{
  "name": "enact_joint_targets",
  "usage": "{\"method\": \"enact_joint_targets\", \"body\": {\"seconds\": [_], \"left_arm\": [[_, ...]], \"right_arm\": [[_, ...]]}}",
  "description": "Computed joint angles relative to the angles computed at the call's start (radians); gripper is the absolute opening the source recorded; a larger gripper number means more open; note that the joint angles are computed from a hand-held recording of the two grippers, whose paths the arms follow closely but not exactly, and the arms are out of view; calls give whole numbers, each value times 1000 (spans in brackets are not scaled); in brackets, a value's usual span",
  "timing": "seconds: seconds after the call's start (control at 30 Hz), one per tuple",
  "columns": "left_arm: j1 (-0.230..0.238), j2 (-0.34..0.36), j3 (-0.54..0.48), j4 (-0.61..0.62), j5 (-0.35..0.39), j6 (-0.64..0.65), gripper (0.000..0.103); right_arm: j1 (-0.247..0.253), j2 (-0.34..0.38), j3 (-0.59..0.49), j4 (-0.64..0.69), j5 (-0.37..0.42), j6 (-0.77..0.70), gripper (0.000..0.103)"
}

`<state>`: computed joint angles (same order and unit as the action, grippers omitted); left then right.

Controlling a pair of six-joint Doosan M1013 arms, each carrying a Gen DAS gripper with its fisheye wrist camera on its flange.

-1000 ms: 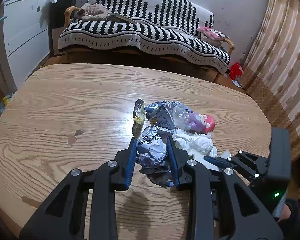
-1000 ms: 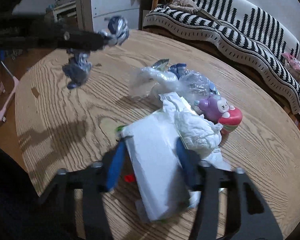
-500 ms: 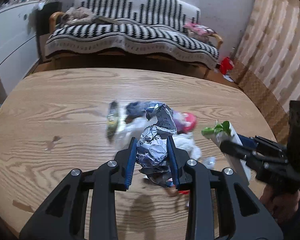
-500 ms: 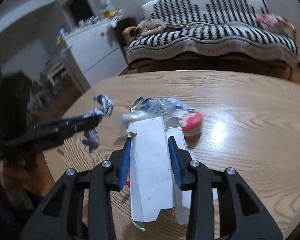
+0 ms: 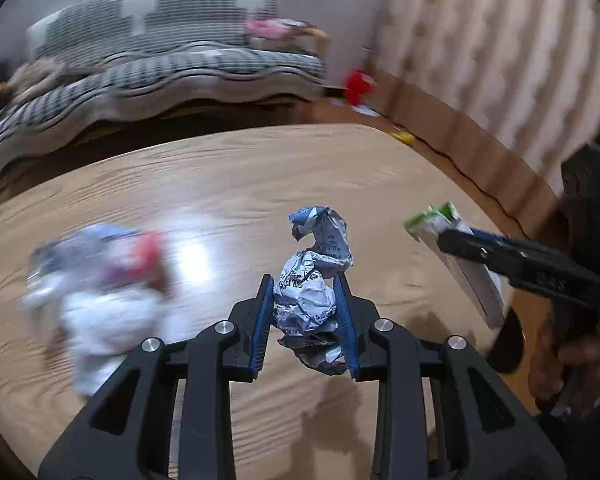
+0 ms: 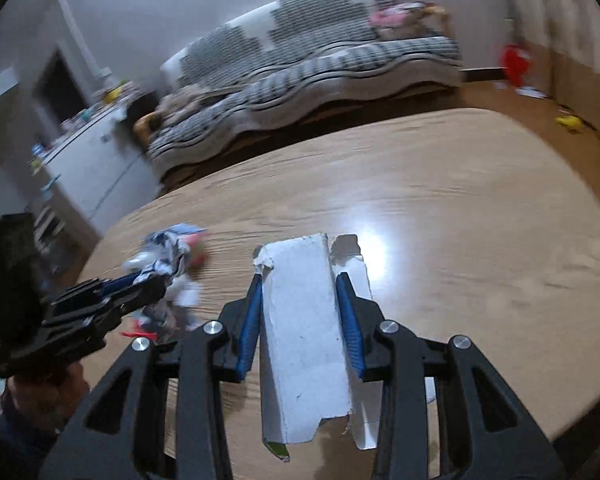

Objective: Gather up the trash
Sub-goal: 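Carry the foil ball and white carton with both grippers over the bin, then open the right gripper to drop the carton while the left drops the foil ball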

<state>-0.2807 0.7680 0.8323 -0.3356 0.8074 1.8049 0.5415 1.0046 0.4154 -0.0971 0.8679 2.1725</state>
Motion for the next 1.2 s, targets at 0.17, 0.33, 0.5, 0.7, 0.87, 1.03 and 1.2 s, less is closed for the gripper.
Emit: {"method": "enact_joint_targets", "body": {"seconds": [0.17, 0.33, 0.5, 0.7, 0.87, 1.03, 1.2], "left_arm": [[-72, 46, -65, -85, 59, 119, 29], [-139, 78, -105, -134, 86, 181, 29], [-207, 130, -177, -182, 144, 233, 29], [-269, 178, -233, -213, 208, 307, 29], [-303, 224, -296, -207, 258, 319, 29], [-321, 290, -403, -182, 324, 303, 29], [-329, 357, -519, -164, 394, 279, 29]], "right_arm": [[-28, -205, 400, -173, -146, 221, 36], [-62, -364, 705, -368, -211, 502, 37], [-97, -480, 928, -468, -238, 711, 37], [-150, -561, 1104, -435, -222, 845, 37], [-190, -583, 1175, -329, -207, 852, 38], [-202, -581, 1196, -289, -200, 846, 38], [-197, -578, 1190, -306, -189, 874, 40]]}}
